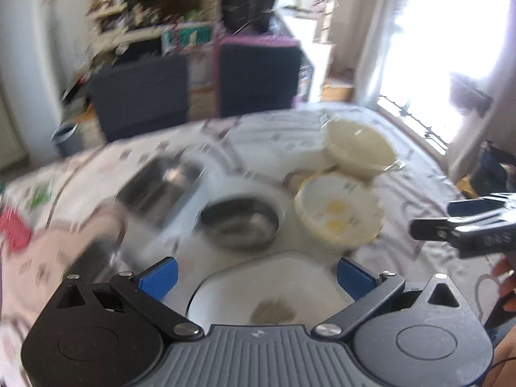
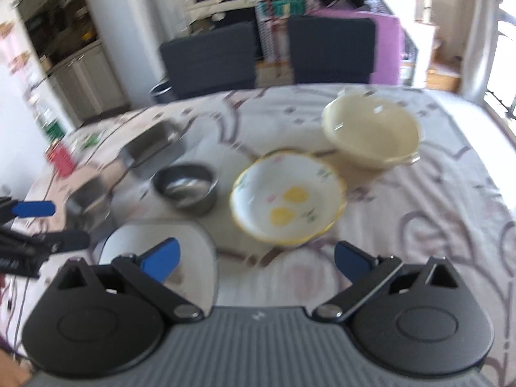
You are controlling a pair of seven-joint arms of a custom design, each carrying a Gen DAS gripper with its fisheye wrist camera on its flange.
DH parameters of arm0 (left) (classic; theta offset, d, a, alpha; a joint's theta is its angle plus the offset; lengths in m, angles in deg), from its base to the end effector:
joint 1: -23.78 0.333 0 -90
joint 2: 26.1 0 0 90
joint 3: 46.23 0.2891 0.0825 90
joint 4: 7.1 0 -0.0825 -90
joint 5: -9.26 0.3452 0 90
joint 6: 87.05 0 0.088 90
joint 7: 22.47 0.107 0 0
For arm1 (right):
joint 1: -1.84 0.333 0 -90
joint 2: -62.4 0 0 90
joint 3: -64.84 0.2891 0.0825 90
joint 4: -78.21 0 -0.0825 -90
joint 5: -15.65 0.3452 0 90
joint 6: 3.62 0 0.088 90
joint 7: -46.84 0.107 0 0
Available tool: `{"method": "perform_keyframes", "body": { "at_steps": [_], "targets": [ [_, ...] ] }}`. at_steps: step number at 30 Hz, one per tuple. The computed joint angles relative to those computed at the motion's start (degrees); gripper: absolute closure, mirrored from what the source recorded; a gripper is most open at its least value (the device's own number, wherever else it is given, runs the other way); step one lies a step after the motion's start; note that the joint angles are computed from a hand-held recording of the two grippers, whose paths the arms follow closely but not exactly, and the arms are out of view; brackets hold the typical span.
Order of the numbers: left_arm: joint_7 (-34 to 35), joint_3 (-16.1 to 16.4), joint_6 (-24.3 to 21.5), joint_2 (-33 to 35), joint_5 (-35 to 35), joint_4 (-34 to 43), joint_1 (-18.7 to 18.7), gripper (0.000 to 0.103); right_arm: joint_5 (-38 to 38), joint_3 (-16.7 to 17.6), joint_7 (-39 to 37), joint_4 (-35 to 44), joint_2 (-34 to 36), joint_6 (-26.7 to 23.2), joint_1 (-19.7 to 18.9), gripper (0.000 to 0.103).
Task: Organize plates and bowls
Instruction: 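Move both tools to the cream two-handled bowl, then close both tools on the cream bowl rim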
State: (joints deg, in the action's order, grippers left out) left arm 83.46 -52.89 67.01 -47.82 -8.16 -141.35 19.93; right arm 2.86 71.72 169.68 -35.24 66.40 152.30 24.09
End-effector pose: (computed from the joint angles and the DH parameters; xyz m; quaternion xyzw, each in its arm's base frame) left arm 0.4499 -0.0794 0.5521 -0.5731 0.7347 -0.3025 0.2006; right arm 0.5050 0.2889 0.5002 -0.6998 0.6304 -0.1498 0.3006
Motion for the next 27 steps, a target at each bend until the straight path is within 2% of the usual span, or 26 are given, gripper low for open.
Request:
{"method": "perform_keyframes", "body": {
  "at_steps": [2,5,6,9,13,15,18,22,24,27],
  "targets": [
    [1.1,-0.9,2.3,2.8,0.9,3.3,-0.6,0.0,-5.1,-1.3,5.7,1.4,0.5,-0.3,-0.1,0.0],
    [2.4,-2.0,5.7,7.5,1.7,8.4,-1.9,0.0,-15.9,-3.7,17.4,1.5,1.1,4.6,-0.5,0.0],
    [2.4,-2.5,6.5,9.0,2.3,10.0,-2.1,0.0,-17.9,-4.1,19.5,2.5,1.8,4.7,-0.8,0.0],
    [2.1,-3.5,8.9,14.7,3.7,15.5,-2.9,0.0,-18.4,-5.1,24.6,5.7,4.6,4.2,-1.9,0.0],
    [-0.3,-4.3,9.7,22.6,7.1,23.5,-3.9,0.0,-18.3,-7.8,35.1,7.3,8.0,7.0,-2.9,0.0],
    [-2.3,-4.1,9.7,26.4,9.8,27.5,-4.7,0.0,-14.6,-7.7,36.6,8.0,10.0,7.5,-4.6,0.0],
    [-3.6,-3.7,10.4,32.2,11.9,33.5,-6.1,0.0,-4.3,-5.8,35.2,8.2,13.1,12.5,-9.2,0.003],
    [-3.4,-4.1,10.1,39.4,10.7,41.6,-7.1,0.0,-0.9,-8.0,37.6,10.2,16.7,13.5,-8.9,0.012],
    [-4.2,-3.8,9.1,42.9,10.4,46.0,-8.0,0.0,1.9,-6.9,37.5,10.9,18.7,14.9,-10.2,0.02],
    [-5.6,-2.8,7.4,47.5,11.4,52.0,-9.5,0.0,7.9,-2.6,34.8,12.8,22.0,16.6,-14.0,0.039]
  ]
}}
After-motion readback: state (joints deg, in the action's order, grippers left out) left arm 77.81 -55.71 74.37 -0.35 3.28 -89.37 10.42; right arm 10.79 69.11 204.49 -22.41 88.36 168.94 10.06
